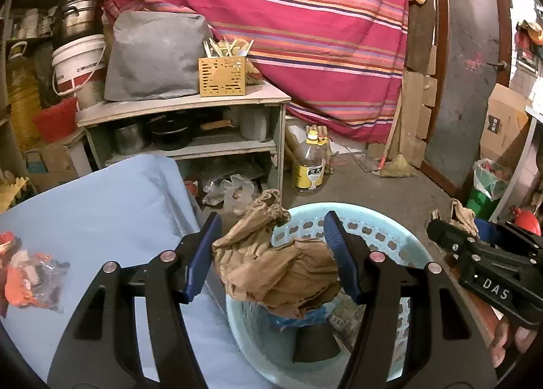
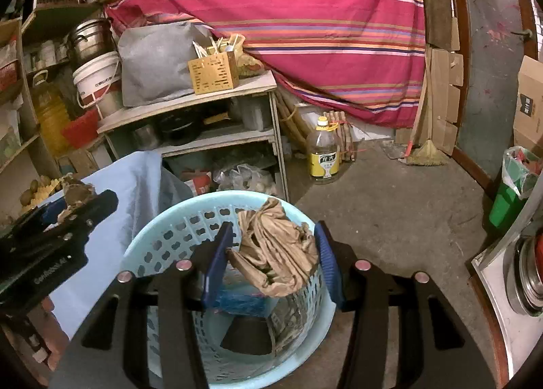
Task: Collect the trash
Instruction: 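Carry the brown paper over the blue basket and open the left tool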
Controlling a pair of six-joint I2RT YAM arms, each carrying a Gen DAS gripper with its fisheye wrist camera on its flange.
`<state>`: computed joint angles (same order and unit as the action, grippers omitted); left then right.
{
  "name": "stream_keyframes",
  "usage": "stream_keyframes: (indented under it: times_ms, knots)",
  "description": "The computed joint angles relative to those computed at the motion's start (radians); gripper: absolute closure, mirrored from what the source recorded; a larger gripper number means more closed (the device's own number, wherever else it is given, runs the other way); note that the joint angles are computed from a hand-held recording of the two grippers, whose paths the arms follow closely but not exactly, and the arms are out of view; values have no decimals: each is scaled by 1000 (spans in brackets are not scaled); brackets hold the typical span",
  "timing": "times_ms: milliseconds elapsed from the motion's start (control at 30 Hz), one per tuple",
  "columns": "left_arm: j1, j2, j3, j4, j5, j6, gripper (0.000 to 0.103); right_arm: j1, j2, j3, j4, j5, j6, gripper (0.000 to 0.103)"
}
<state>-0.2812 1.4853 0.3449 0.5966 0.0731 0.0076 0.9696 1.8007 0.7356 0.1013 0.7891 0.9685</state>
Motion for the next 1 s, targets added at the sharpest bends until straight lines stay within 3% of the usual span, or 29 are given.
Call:
stream_keyframes:
  times_ms: [133, 200, 267, 433, 600, 633, 700, 1000]
  knots:
    - [9, 60, 26, 34, 24, -3, 36, -11, 29, 19, 9, -7, -7, 53]
    - [13, 65, 29, 47, 19, -16, 15, -18, 35, 20, 14, -11, -11, 53]
    - [19, 54, 21, 64, 19, -22, 10, -20, 41, 26, 11, -13, -10, 53]
    - [50, 20, 17, 46, 7, 1, 6, -18, 55, 38, 19, -14, -18, 53]
    - [142, -23, 10, 11, 66, 20, 5, -9, 96, 89, 25, -17, -36, 50]
    - [161, -29, 8, 9, 76, 26, 5, -4, 106, 96, 34, -9, -39, 34]
    - [189, -39, 2, 5, 88, 36, 5, 7, 127, 133, -4, 18, -15, 21]
    - [425, -72, 16, -74, 245, 117, 5, 35, 196, 253, -113, 22, 51, 17]
